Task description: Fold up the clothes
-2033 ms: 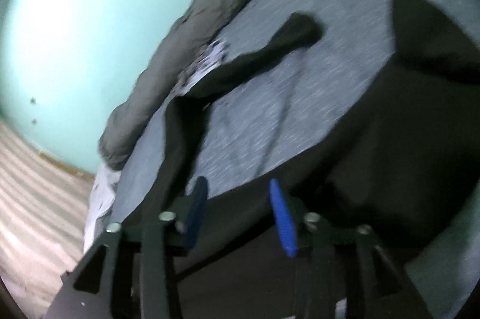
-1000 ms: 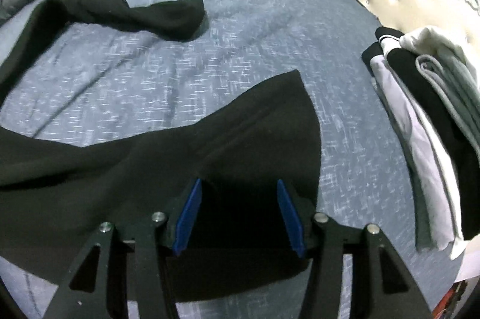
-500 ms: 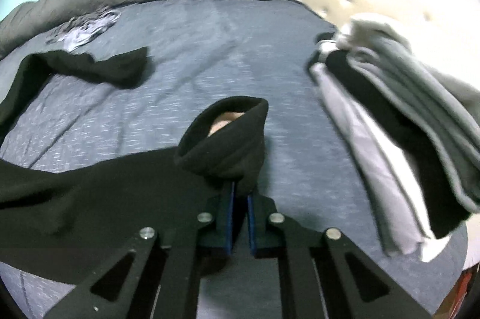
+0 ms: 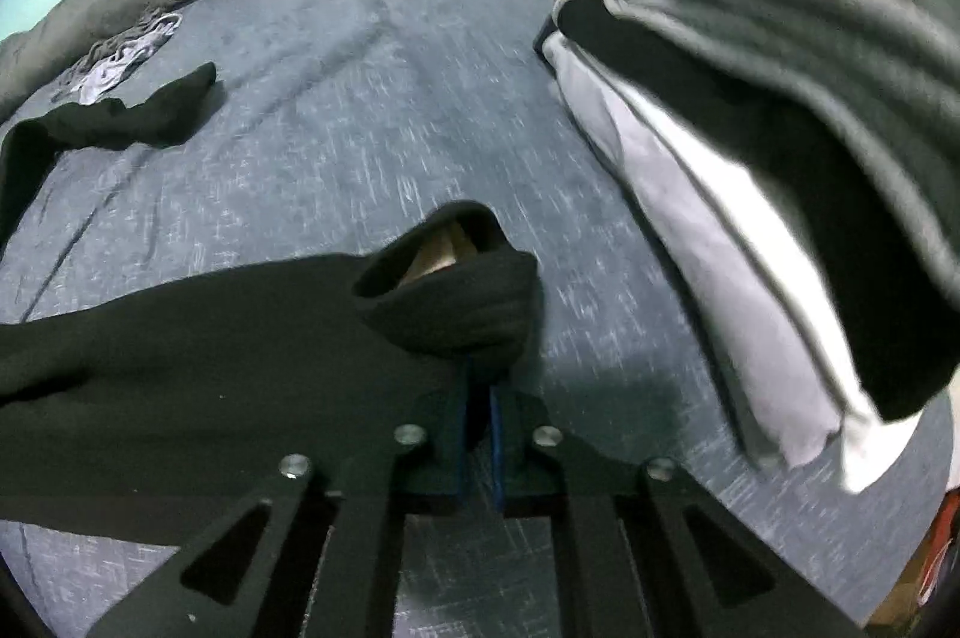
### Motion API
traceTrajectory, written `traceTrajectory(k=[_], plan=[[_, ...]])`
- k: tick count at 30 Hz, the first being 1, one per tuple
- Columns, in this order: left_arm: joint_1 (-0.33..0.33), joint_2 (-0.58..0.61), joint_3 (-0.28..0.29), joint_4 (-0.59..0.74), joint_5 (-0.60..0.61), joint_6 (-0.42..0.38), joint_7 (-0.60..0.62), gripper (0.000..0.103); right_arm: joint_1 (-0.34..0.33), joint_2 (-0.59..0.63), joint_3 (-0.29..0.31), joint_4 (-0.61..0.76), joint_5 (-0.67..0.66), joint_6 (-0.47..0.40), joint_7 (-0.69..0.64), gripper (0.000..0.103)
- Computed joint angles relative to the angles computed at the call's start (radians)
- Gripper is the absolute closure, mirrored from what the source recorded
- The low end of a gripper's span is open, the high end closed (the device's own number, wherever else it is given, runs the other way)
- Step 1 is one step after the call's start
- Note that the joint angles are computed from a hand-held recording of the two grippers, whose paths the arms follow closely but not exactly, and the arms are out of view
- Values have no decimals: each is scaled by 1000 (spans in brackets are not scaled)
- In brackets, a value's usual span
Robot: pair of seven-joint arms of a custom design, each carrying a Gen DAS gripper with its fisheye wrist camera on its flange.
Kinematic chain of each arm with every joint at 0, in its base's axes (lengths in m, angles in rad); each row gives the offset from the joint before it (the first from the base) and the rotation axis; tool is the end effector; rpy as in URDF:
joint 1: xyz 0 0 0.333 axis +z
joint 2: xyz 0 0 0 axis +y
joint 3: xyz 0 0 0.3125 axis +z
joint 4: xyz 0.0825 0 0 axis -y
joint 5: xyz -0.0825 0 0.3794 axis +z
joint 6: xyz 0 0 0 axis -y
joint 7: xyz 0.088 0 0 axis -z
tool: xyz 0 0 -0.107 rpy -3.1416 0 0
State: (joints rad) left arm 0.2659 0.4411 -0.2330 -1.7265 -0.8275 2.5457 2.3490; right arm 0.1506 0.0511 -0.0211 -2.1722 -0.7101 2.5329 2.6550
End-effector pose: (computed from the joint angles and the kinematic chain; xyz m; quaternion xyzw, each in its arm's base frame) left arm 0.6850 0.0506 0.3711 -0.6286 0.6854 -0.3661 0.0327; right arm 0.5590 0.0801 0.3988 -0.5203 0.8065 -0.2627 0.0994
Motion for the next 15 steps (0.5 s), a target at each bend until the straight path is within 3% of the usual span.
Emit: traceTrajectory(k=[3, 7, 11, 13, 15], plan=[[2, -2, 0, 1, -1, 1, 4, 62, 9, -12, 5, -7, -31, -52, 49, 76], [9, -9, 1, -5, -12, 3, 9, 62, 7, -61, 16, -40, -81, -88, 114, 76], [12, -13, 4, -8, -17, 1, 11, 62, -17, -139, 32, -98, -168, -44, 203, 74], [13, -17, 6, -12, -20, 1, 15, 62, -32, -149, 33, -107, -169, 11, 185, 54], [14, -22, 10, -17, -18, -1, 18, 62, -43, -128, 33, -92, -141, 42, 136, 51]])
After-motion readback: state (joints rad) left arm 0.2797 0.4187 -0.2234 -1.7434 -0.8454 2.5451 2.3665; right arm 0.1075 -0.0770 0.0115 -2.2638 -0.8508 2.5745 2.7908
